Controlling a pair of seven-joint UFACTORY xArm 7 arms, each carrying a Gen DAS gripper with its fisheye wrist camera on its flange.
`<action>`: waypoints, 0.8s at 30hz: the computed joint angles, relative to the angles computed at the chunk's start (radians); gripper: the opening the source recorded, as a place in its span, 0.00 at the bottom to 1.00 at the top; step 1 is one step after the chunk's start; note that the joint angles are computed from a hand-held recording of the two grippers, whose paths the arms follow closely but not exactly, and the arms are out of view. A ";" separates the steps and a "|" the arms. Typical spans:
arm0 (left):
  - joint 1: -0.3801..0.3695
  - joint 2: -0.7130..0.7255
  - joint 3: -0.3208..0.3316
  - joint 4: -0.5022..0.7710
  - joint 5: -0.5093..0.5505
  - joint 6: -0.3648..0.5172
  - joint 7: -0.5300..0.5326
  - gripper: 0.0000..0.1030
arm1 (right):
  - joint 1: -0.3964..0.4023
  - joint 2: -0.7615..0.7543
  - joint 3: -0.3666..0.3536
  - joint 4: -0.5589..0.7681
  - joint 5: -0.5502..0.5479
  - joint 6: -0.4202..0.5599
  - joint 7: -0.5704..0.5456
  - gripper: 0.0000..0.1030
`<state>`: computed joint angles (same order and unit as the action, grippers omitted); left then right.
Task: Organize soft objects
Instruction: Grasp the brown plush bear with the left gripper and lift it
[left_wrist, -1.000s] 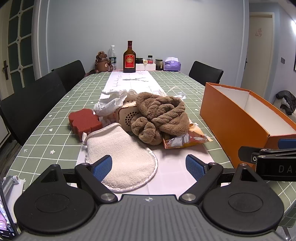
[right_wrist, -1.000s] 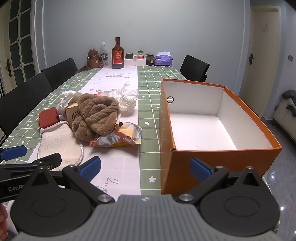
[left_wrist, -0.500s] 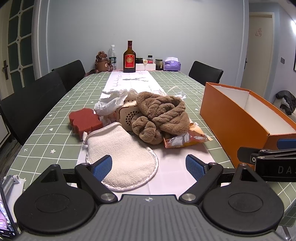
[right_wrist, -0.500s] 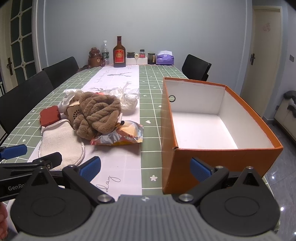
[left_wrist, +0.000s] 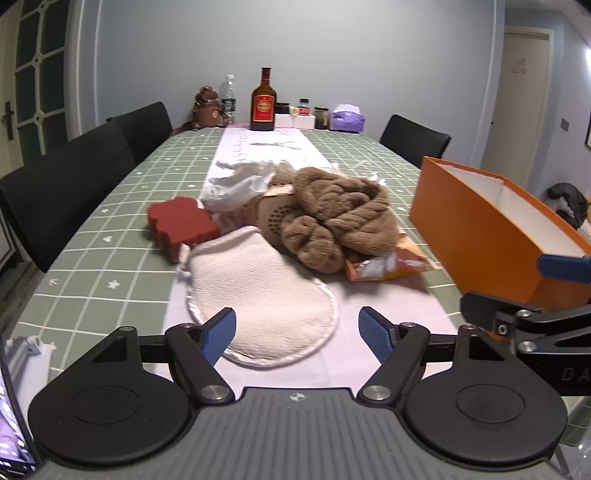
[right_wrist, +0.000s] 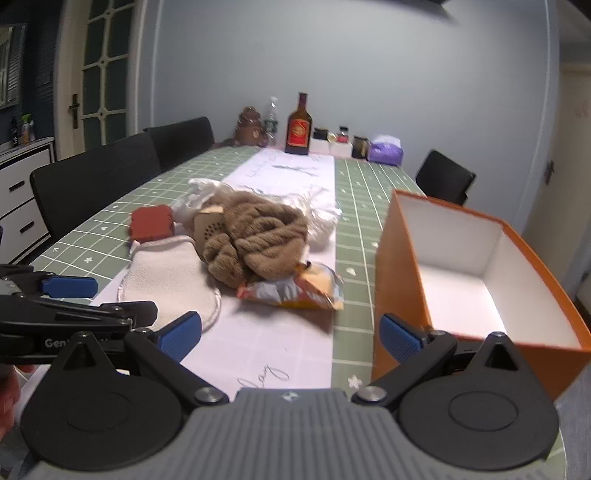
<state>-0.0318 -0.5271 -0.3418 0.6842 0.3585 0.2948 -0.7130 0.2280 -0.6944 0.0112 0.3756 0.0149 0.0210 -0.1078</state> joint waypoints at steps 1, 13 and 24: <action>0.009 0.001 -0.002 -0.001 0.006 -0.005 -0.004 0.84 | 0.003 0.010 0.000 0.002 -0.003 -0.016 -0.004 0.97; 0.021 0.101 0.059 0.060 -0.022 -0.039 0.039 0.83 | 0.108 0.263 -0.083 0.168 0.002 -0.096 -0.064 0.93; 0.103 0.222 0.053 0.194 0.071 -0.082 -0.044 0.83 | 0.436 0.514 -0.361 0.423 0.215 -0.054 -0.286 0.97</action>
<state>0.0714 -0.3052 -0.2883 0.8786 0.4296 0.2130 -0.7566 0.6637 -0.1804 -0.3499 0.7989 0.2300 -0.0327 -0.3934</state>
